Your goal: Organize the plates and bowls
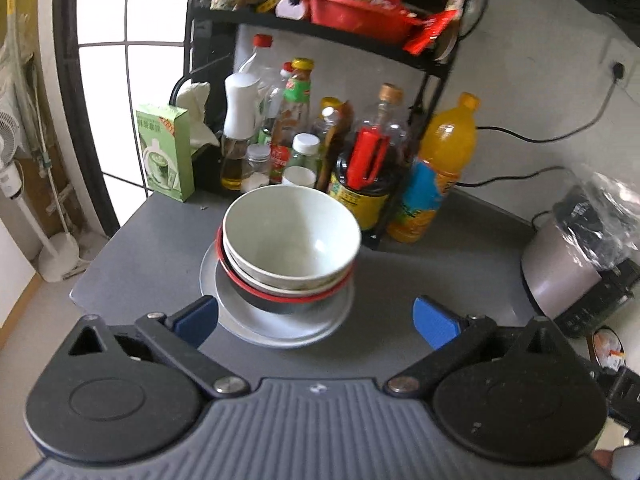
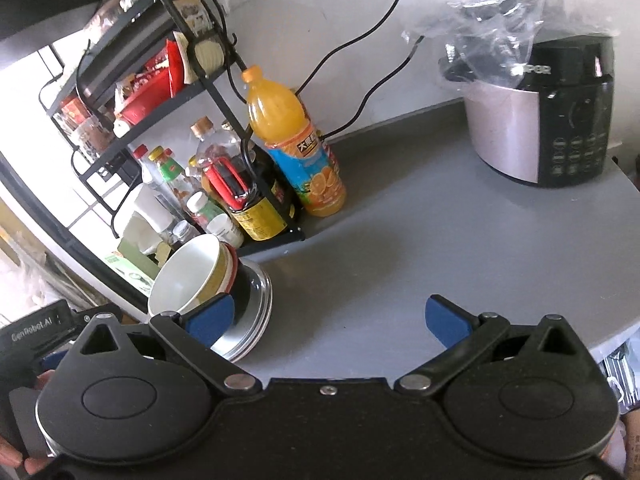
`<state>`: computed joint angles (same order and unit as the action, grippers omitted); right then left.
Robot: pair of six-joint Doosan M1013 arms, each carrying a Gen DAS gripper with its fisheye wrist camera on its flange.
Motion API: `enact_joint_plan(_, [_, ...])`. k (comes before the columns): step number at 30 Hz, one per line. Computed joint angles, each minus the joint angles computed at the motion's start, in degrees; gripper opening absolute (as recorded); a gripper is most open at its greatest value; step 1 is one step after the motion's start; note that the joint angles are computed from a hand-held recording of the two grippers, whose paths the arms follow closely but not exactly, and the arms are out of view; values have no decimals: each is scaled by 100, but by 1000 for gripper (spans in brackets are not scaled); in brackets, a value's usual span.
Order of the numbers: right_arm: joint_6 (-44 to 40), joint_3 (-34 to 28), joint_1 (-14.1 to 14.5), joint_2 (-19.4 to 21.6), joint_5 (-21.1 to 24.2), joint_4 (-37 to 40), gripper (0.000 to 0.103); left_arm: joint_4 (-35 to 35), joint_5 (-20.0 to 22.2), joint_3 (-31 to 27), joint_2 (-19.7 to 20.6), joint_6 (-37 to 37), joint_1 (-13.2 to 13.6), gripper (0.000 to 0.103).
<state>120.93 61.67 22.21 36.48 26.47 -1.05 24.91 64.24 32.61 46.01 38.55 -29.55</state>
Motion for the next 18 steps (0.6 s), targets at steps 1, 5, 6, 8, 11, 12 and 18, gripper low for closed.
enact_joint_plan(1, [-99,77,-17,-62,-28,113,103,36,-8,37,-30,10,-28,103])
enact_joint_plan(5, [452,304,42,-269,-13,-759,103,109,-47,241,-198,-19,-149,103])
enact_joint_plan(6, [525,360,48,-319,-15,-879,103,95,-24,257,-221,-29,-167,103])
enact_joint_plan(8, [523,536,36,-450,-130,-909,103,193,-6,355,-300,-34,-225,103])
enact_joint_plan(11, [726,716,41,-587,-194,-1194,103,283,-175,650,-494,-41,-299,103])
enact_joint_plan(12, [766,747,41,-609,-201,-1243,103,285,-192,707,-536,-37,-316,103])
enact_joint_plan(18, [1256,1047,79,-771,-420,-1866,103,519,-358,1159,-830,-95,-427,103])
